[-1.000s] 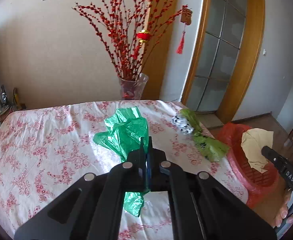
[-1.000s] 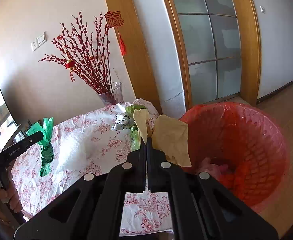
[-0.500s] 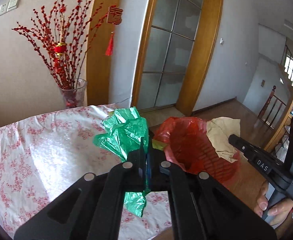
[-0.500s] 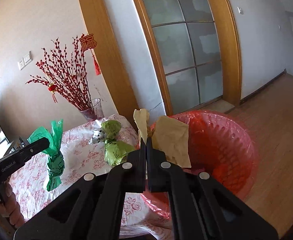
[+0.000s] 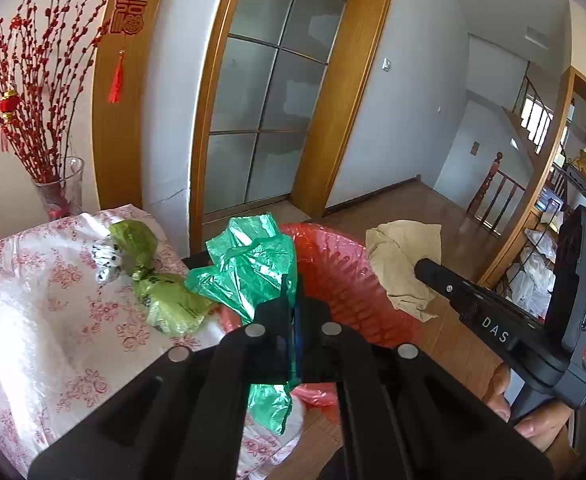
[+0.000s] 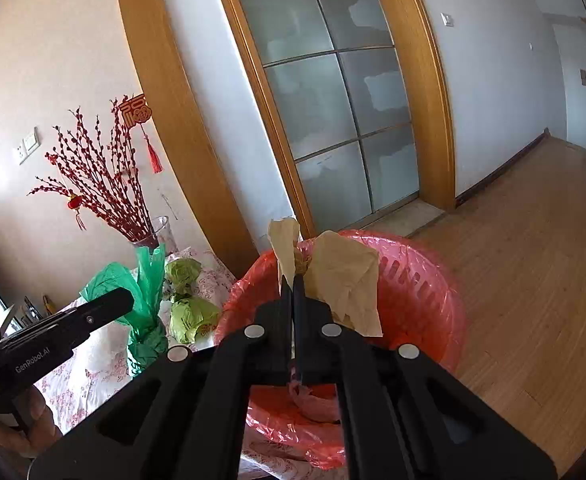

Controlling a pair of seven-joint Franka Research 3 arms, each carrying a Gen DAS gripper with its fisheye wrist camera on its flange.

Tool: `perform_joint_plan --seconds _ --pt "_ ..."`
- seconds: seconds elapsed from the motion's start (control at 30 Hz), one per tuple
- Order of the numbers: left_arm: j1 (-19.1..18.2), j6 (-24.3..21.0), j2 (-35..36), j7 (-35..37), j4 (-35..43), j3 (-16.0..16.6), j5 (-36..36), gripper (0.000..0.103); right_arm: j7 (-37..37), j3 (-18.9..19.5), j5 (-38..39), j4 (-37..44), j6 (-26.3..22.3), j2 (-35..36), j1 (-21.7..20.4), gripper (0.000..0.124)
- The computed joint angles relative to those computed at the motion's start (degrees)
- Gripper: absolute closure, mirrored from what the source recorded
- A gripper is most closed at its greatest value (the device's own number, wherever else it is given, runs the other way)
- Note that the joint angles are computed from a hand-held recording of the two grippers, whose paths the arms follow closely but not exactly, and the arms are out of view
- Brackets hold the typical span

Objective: Collect trash
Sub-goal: 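Carry both bags over the wastebasket and open both tools to drop them, then grasp the clear bubble wrap with the left tool while the right tool grasps the light green bag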

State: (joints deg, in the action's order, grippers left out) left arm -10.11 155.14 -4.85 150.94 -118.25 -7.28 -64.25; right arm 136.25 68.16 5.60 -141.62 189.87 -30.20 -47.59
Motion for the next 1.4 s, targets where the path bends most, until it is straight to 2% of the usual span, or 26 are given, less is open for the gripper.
perform_joint_plan --seconds 0.33,0.73,0.8,0.87,0.9,0.93,1.0,1.03,1.17,1.3,1.4 --pt "-0.83 -0.26 5.26 -0.24 4.86 -3.18 1.31 0.101 -0.74 -1.55 0.99 -0.64 1.82 2.56 -0.85 0.123" --pt "1.15 0.76 11.91 -7.46 10.05 -7.35 7.68 0.100 -9.04 -0.33 6.38 0.40 6.88 10.68 -2.56 0.123" --pt "1.86 0.33 12.56 -7.99 10.44 -7.76 7.88 0.094 -10.64 0.25 7.25 0.56 8.14 12.40 -2.67 0.122" --pt "2.15 0.91 13.15 -9.26 10.66 -8.08 8.90 0.082 -12.39 0.48 8.05 0.85 8.14 13.74 -2.72 0.119" --pt "2.42 1.43 13.14 -9.70 10.44 -8.17 9.35 0.075 -13.11 0.52 8.55 0.91 8.24 14.60 -2.55 0.111" --pt "2.81 1.59 13.12 -9.76 10.33 -8.30 9.33 0.074 -13.71 0.38 9.19 0.84 8.46 15.18 -2.19 0.105" --pt "3.34 2.42 12.71 -10.06 9.59 -8.36 9.59 0.073 -14.57 0.76 11.19 0.36 8.81 14.83 -2.01 0.082" --pt "3.53 3.23 12.30 -10.33 8.99 -8.27 9.87 0.070 -15.16 0.96 12.08 0.00 9.13 14.41 -1.84 0.079" --pt "3.87 7.65 9.57 -11.50 4.99 -7.47 11.04 0.064 -16.64 2.99 14.99 -0.36 5.51 8.91 -3.15 0.078" --pt "3.18 13.25 5.88 -12.62 -0.47 -6.06 12.91 0.057 -14.24 2.95 12.55 -0.69 2.46 5.56 -3.27 0.078" --pt "2.35 16.25 3.84 -14.89 -3.73 -4.48 15.80 0.056 -12.74 3.00 10.06 -0.44 1.36 5.48 -2.89 0.078"
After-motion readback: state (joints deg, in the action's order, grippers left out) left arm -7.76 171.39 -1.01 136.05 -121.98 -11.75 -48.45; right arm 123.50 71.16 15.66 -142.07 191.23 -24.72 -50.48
